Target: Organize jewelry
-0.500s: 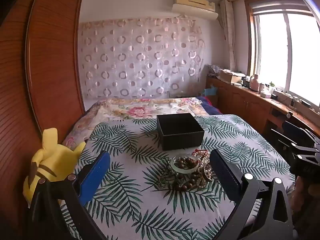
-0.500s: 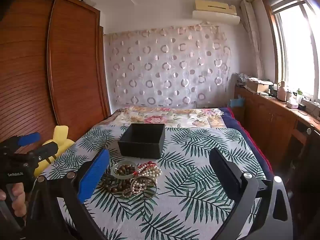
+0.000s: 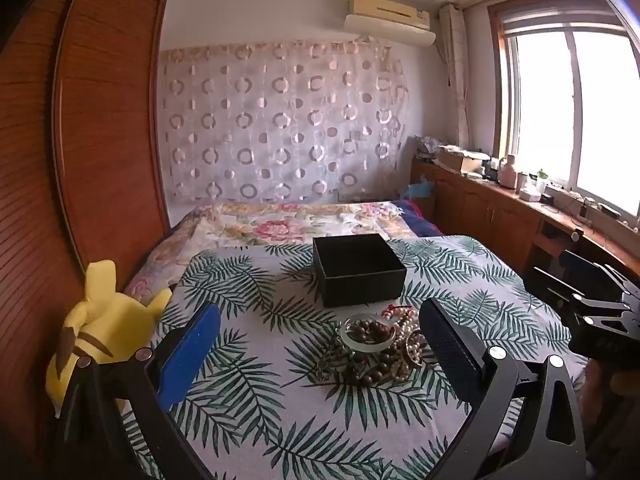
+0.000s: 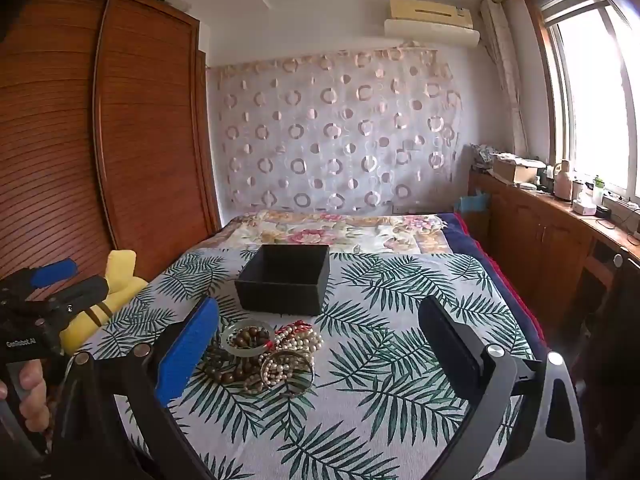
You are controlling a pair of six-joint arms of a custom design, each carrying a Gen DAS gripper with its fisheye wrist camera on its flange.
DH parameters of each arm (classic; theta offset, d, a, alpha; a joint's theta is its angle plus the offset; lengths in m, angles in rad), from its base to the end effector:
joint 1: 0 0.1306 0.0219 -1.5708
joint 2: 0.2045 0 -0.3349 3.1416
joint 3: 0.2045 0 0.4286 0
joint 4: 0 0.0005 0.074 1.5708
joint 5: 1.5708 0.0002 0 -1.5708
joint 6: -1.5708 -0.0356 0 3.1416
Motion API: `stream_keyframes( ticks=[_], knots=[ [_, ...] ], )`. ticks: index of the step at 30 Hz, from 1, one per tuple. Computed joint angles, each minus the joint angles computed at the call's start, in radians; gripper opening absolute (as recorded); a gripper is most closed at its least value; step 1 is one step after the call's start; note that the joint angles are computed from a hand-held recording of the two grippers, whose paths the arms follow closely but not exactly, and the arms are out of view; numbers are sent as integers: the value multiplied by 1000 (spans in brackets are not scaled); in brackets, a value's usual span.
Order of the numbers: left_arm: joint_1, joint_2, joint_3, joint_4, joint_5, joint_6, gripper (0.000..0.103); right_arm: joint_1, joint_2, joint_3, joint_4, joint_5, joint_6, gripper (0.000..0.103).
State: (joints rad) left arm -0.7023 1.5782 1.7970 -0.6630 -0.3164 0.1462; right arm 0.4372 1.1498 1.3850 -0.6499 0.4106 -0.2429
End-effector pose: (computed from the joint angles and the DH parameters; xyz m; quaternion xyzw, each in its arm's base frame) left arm 0.4710 -0.3847 0.5045 0.1483 0.8260 -0.0957 0.5354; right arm 0.4268 0.1832 0.5144 0.0313 0.8269 0.0174 0.5612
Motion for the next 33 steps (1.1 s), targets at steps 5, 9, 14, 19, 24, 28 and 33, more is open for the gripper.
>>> stream_keyframes(
  ticks=[5, 9, 14, 19, 24, 28, 33],
  knots=[
    [5, -19, -21, 16, 7, 2, 97, -6, 9, 13, -5, -6, 3, 101],
    [4, -18, -17, 14, 4, 2, 97, -9, 9, 14, -5, -8, 3, 101],
    [6, -21, -18, 13, 9, 2, 97, -9, 5, 8, -4, -11, 3, 101],
    [6, -21, -18, 13, 5, 3, 97, -8, 6, 11, -8, -8, 2, 101],
    [6, -21, -18, 12, 5, 3, 97, -2, 8, 10, -6, -3, -2, 101],
    [7, -20, -13, 7, 6, 1, 97, -5, 9, 11, -6, -6, -1, 101],
    [9, -24, -22, 15, 5, -1, 97, -5, 8, 10, -6, -6, 0, 101]
  ],
)
